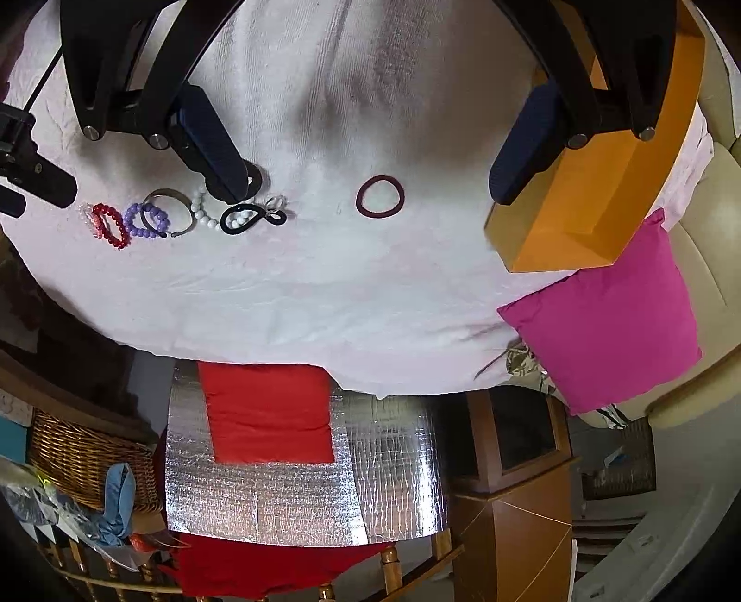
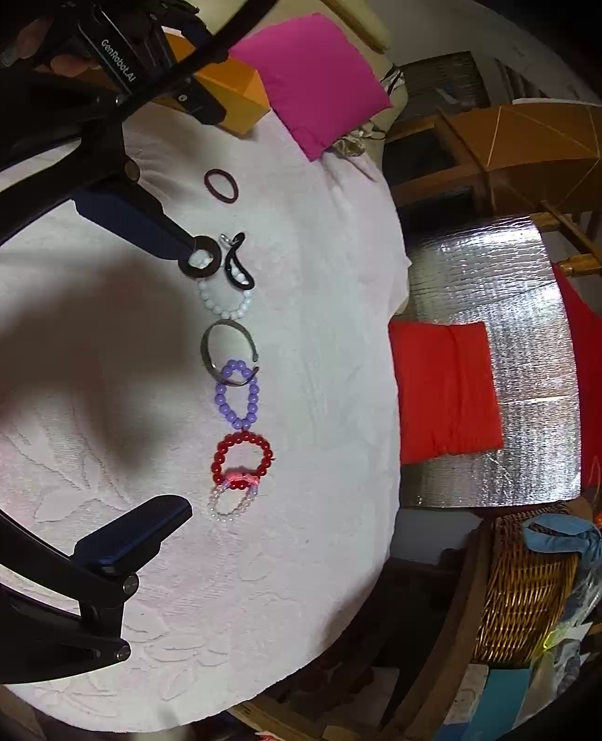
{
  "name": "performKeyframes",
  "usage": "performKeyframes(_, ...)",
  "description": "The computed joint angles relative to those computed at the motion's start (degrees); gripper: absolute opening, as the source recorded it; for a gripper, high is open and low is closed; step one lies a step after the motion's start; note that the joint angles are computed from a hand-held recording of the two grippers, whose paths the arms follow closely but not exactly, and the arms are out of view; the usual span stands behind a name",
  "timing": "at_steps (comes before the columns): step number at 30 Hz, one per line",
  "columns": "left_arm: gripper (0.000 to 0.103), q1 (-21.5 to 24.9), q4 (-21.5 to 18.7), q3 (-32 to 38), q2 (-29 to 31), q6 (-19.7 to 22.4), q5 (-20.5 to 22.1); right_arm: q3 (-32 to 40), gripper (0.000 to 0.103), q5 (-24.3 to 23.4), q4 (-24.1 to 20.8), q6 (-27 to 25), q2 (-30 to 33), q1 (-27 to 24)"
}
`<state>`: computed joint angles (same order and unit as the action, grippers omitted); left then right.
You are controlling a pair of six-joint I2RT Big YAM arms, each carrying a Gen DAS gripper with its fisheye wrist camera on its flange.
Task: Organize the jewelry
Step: 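Move both tools toward the row of jewelry on the bedspread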
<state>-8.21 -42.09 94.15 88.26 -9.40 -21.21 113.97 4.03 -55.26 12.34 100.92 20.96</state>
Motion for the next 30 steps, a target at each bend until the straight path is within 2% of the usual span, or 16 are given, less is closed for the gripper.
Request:
performKeyframes(14,0.103,-0.2,-2.0,1.2,1.1,-0.2,-1.3,2.4,0.103,-3.9,-3.6,2.5,1.8,-0.4)
performKeyframes(26,0.103,0.0,-2.6,1.5,1.4,-0.1,-1.6,2.9,0.102,-5.1,-3.6,4.1,2.2,-0.3)
performKeyframes(28,0.103,0.0,-2.7,1.6,1.4,0.0,-1.5,3.1,0.102,-5.3,-3.8,4.2,2.4,-0.2)
performKeyframes(30,0.103,0.0,-2.8,1.7,1.6,0.0,-1.5,3.4,0.096,-5.6,-4.1,4.1,2.7,-0.2)
